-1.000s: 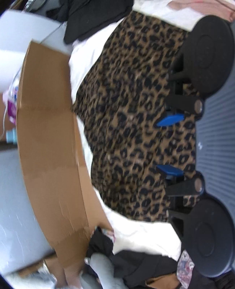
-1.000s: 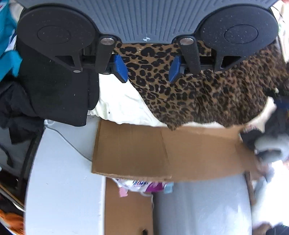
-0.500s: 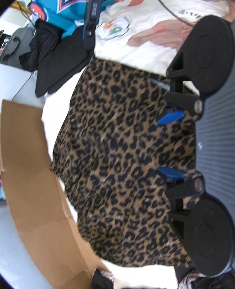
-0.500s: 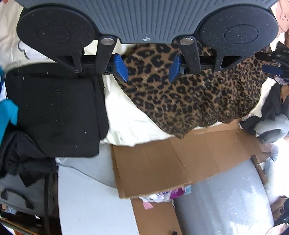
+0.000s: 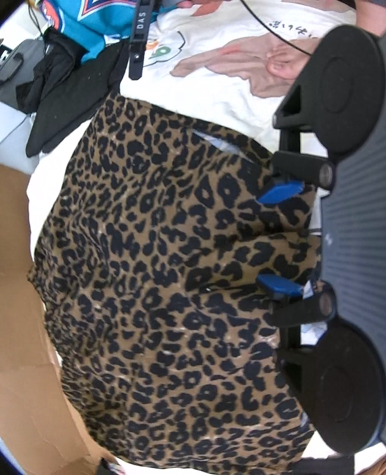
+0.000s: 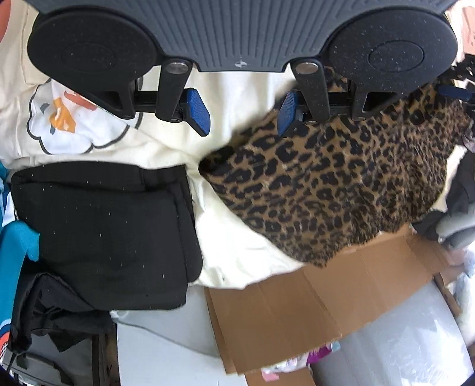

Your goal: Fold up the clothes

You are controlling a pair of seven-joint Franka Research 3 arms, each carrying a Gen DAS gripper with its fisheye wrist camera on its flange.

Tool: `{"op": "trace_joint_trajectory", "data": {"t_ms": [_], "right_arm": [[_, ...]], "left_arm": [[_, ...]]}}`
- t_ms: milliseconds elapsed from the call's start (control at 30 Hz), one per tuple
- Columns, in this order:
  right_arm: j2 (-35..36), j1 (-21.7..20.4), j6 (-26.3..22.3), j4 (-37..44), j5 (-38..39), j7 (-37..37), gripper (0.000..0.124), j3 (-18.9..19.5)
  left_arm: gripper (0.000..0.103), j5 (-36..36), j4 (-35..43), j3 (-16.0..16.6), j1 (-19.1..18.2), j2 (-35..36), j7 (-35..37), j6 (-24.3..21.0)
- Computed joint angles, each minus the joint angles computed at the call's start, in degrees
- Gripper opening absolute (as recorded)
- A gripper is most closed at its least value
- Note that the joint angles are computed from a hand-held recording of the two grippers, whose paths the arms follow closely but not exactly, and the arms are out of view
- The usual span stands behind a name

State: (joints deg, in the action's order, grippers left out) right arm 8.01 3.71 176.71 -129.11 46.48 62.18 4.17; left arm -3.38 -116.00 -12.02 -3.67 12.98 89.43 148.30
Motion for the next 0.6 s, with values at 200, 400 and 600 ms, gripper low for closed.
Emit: {"op": "trace_joint_trajectory", "data": {"t_ms": [200,400,600], "right_arm": [[2.23,0.08,0.57,1.55,-1.48,3.69,0.057,-0.63],[4.75,-4.52,0.49,5.06,5.29,1.65,0.057,3.02],[6.92,-6.05,1.07,7.92,10.43,0.23,0.057,3.82]], "left_arm": [[0.056,-0.95,-0.83,-0.35,0.41,-0.47,1.55,0.78],[0.055,-5.17,-1.54,-1.62,0.97,-1.46,6.85,3.44],[0.055,-3.56,0.68,-1.47,-0.43,1.33,8.09,2.04]]}}
